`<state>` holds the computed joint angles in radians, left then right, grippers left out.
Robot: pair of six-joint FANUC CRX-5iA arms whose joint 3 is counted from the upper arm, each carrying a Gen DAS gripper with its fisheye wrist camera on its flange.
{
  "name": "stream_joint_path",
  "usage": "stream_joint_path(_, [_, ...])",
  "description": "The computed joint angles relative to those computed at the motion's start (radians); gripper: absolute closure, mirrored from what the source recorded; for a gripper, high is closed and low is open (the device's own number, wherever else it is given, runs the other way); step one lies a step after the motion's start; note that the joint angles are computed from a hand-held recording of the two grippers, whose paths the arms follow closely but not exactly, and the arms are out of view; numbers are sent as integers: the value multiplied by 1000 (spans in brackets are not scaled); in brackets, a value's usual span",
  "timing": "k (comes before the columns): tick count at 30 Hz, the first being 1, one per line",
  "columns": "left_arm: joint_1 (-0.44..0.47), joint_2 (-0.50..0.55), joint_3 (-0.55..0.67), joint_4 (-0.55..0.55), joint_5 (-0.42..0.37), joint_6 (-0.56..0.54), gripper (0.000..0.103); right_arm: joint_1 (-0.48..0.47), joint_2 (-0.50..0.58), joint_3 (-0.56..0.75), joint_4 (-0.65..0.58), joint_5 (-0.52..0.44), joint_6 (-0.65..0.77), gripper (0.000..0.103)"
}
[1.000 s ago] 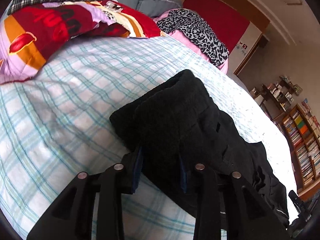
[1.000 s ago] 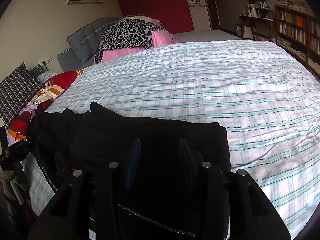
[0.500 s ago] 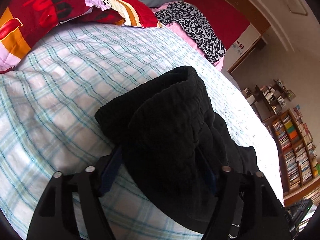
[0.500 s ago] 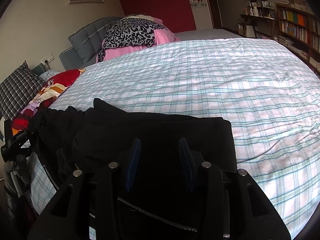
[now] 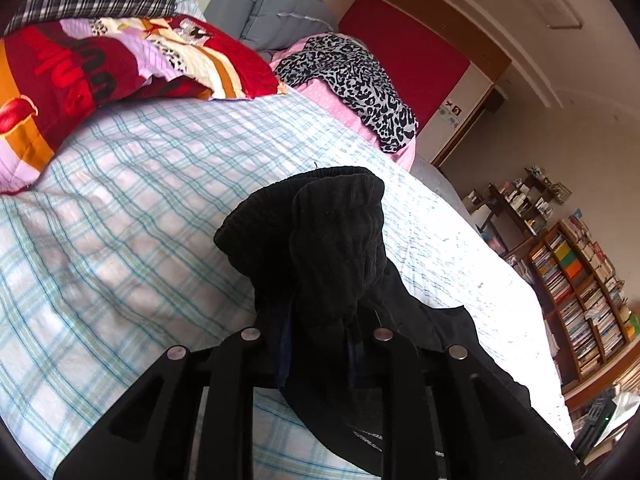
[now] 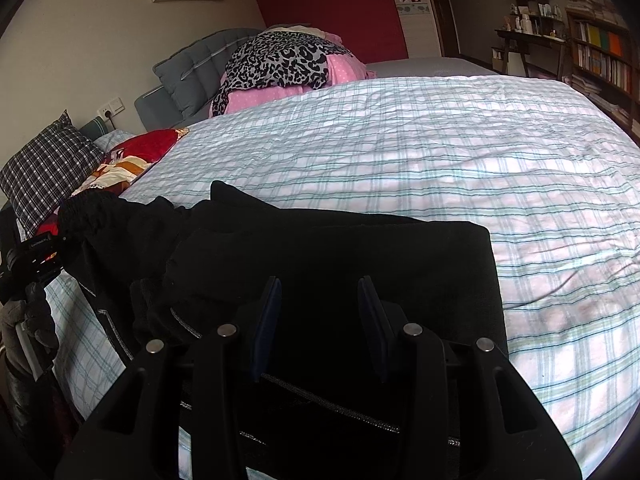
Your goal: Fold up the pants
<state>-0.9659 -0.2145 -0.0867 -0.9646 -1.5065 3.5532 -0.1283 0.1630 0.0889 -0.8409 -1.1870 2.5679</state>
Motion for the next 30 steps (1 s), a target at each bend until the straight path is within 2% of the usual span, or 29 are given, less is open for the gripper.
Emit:
stream_joint_path(4, [-34, 69, 96, -50, -63, -84, 85, -17, 9, 7, -12, -12, -6, 62])
stream_joint_path(7, [-48, 113, 168, -84, -65, -154, 86, -35, 15, 14, -26, -25, -6, 62])
stream_joint_path(13, [-44, 207, 309, -103, 13, -311, 86, -73, 38, 35, -52, -60, -10, 62])
stream_joint_path(21, [-8, 370, 506, -46, 128, -477, 87, -129, 88, 85, -87, -143, -37, 62])
stream_joint_path(27, [-2, 529, 710, -36, 115, -583, 87, -180, 142, 149, -128, -236, -74, 62])
stream_joint_path(30, [16, 584, 779, -12, 140, -605, 87, -201, 169, 182, -142, -268, -96, 62])
